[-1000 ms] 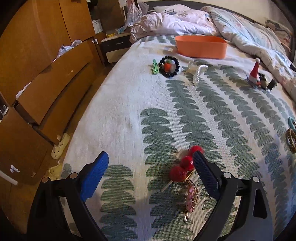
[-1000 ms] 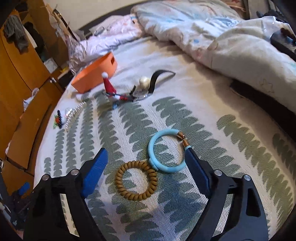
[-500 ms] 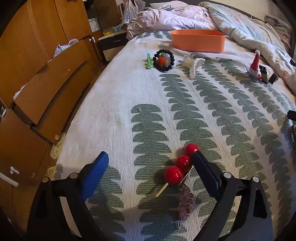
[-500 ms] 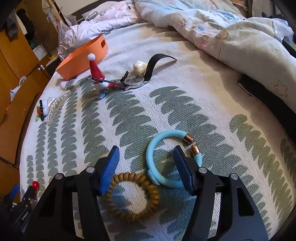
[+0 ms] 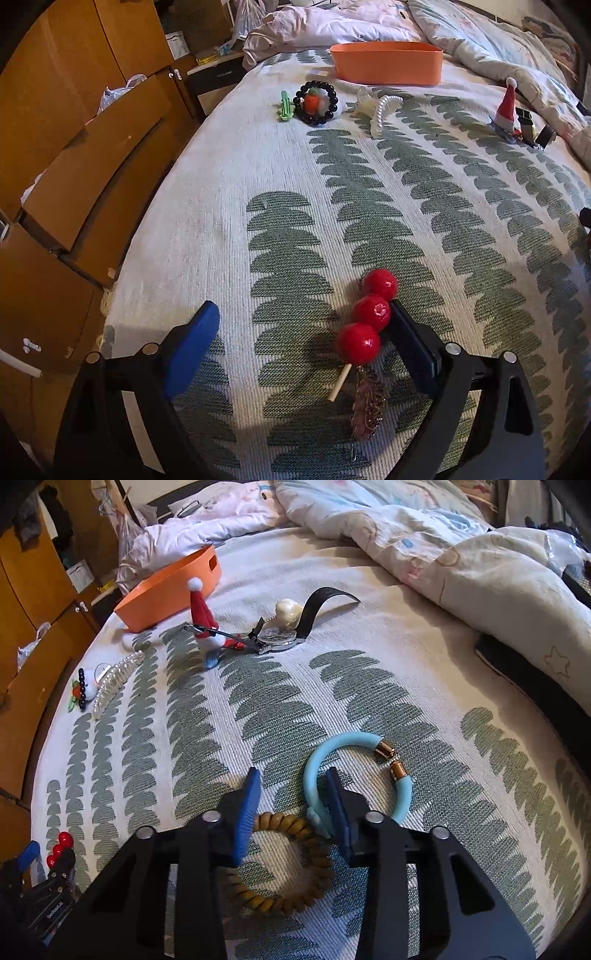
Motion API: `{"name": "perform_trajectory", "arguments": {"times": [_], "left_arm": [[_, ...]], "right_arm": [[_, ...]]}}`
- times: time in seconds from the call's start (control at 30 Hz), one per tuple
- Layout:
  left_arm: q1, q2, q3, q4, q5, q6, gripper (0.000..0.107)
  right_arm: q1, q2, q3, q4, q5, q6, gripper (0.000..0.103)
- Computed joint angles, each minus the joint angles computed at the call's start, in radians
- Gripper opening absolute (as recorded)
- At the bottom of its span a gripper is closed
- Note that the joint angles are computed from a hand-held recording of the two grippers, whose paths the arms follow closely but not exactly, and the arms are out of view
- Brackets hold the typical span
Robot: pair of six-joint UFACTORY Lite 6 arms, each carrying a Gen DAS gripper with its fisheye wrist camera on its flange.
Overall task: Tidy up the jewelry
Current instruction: 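Close the left tool on the red bead hairpin while the right tool closes on the blue bangle, then lift and carry the hairpin and bangle toward the basket with both tools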
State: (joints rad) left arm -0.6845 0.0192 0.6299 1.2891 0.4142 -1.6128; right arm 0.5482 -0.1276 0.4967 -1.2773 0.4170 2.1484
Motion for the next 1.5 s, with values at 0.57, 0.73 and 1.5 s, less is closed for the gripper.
{"name": "perform_trajectory", "arguments": {"times": [0.57, 0.73, 1.5], "left_arm": [[0.094, 0.038, 0.061, -0.075, -0.187, 0.136, 0.029], [0.159, 0.020, 0.061, -0.287, -0.264, 0.364, 0.023], [0.219, -0.170, 0.057, -0.676, -0.246, 0.770, 0.023]], "right_arm": [[-0.061, -0.180, -0.105, -0.038, -0.062, 0.054, 0.010], [-0.079, -0.266, -0.134, 0.012, -0.064, -0.001, 0.010], [-0.060, -0.629, -0.185, 0.263, -0.035, -0.275, 0.010]]}}
